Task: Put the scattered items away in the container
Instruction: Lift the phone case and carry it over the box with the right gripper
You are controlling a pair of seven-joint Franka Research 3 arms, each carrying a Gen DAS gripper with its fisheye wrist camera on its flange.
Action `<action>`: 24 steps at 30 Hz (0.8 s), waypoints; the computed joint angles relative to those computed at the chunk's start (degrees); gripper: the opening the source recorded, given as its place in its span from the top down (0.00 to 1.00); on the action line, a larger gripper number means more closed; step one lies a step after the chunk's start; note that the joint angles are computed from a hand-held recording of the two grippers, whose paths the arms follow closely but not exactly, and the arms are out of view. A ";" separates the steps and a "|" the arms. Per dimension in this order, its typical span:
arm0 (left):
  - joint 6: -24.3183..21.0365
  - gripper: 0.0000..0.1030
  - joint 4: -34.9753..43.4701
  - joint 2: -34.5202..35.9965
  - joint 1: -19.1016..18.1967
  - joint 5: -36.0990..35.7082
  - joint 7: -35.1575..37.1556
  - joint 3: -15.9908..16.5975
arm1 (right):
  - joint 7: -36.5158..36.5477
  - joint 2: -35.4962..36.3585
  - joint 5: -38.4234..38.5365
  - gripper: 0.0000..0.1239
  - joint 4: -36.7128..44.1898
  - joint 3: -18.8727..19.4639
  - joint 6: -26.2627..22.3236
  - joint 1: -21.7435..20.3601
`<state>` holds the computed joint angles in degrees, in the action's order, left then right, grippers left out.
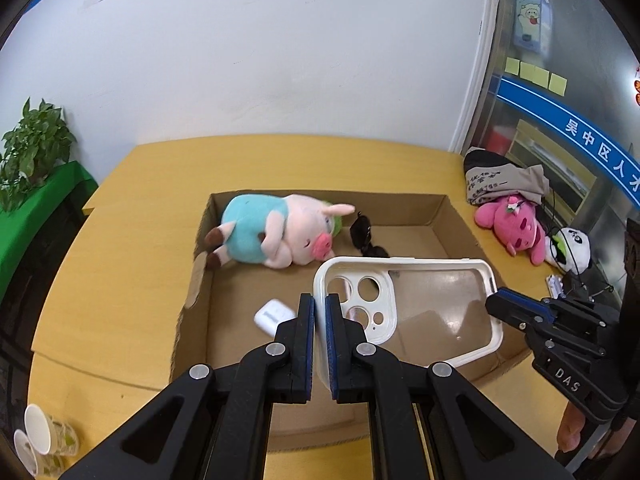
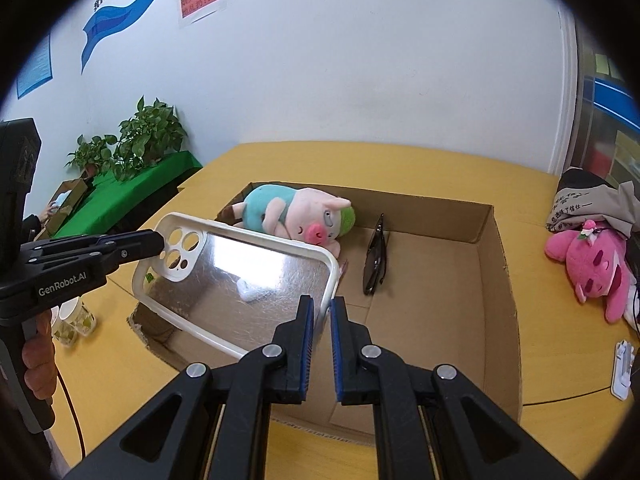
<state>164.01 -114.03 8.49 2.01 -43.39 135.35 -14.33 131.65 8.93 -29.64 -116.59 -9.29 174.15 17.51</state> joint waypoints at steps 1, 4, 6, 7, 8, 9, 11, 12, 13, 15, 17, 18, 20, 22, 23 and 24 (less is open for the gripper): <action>-0.25 0.95 0.67 0.57 -0.34 1.11 -1.18 0.19 | -0.73 0.26 0.58 0.94 0.31 0.19 -0.23 -0.37; -0.57 0.95 2.92 2.68 -1.02 4.85 -4.37 -0.10 | -2.01 0.96 1.94 0.94 1.13 0.06 -1.16 -1.04; -1.06 0.95 4.41 4.20 -1.14 7.05 -6.27 -0.64 | -2.59 1.30 2.83 0.94 1.45 -0.11 -1.96 -1.46; -1.41 0.95 5.14 4.98 -1.16 8.14 -7.25 -0.95 | -3.16 1.37 3.68 0.94 1.46 0.05 -2.32 -1.82; -1.91 0.95 5.93 5.80 -1.07 9.03 -8.04 -1.34 | -3.59 1.53 4.52 0.94 1.53 0.09 -2.63 -2.21; -2.58 0.95 6.93 6.83 -1.16 10.23 -9.14 -1.64 | -3.07 1.64 4.10 0.94 1.55 -0.50 -2.91 -2.05; -2.58 0.95 7.66 7.94 -1.22 12.40 -10.72 -2.26 | -2.02 1.88 3.19 0.94 1.40 -1.34 -3.31 -1.98; -2.80 0.95 8.11 8.57 -1.27 13.51 -11.58 -2.54 | -2.77 2.07 4.22 0.94 1.26 -0.95 -3.56 -2.63; -3.29 0.95 8.67 9.27 -1.35 14.65 -12.73 -2.71 | -3.63 2.32 5.23 0.94 1.22 -0.60 -3.87 -3.19; -4.10 0.95 9.60 10.54 -1.62 17.19 -15.02 -2.85 | -5.88 2.70 7.77 0.94 0.81 0.22 -4.03 -4.35; -4.74 0.95 10.18 11.53 -1.80 19.21 -17.02 -3.16 | -7.99 3.14 10.40 0.94 0.42 0.69 -3.80 -5.22; -4.82 0.95 10.34 11.98 -2.02 20.37 -18.08 -3.19 | -8.66 3.50 11.14 0.94 0.47 0.55 -3.97 -5.30; -4.99 0.95 10.78 12.97 -2.49 22.83 -20.41 -2.99 | -9.28 4.41 11.73 0.94 0.89 -0.22 -4.42 -5.01; -6.20 0.95 11.88 14.41 -3.10 25.37 -23.76 -2.51 | -11.21 5.57 13.64 0.95 1.71 0.06 -4.90 -5.55; -6.96 0.95 12.50 15.14 -3.22 26.40 -25.21 -2.38 | -12.30 6.11 14.60 0.95 2.11 0.20 -5.21 -5.76; -7.54 0.95 12.97 15.70 -3.24 27.36 -26.31 -2.33 | -13.58 6.65 15.65 0.95 2.52 0.45 -5.57 -6.02</action>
<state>156.47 -101.06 24.19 -1.22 -16.04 109.05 -16.67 118.07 15.58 -13.99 -114.07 -8.85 168.58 11.50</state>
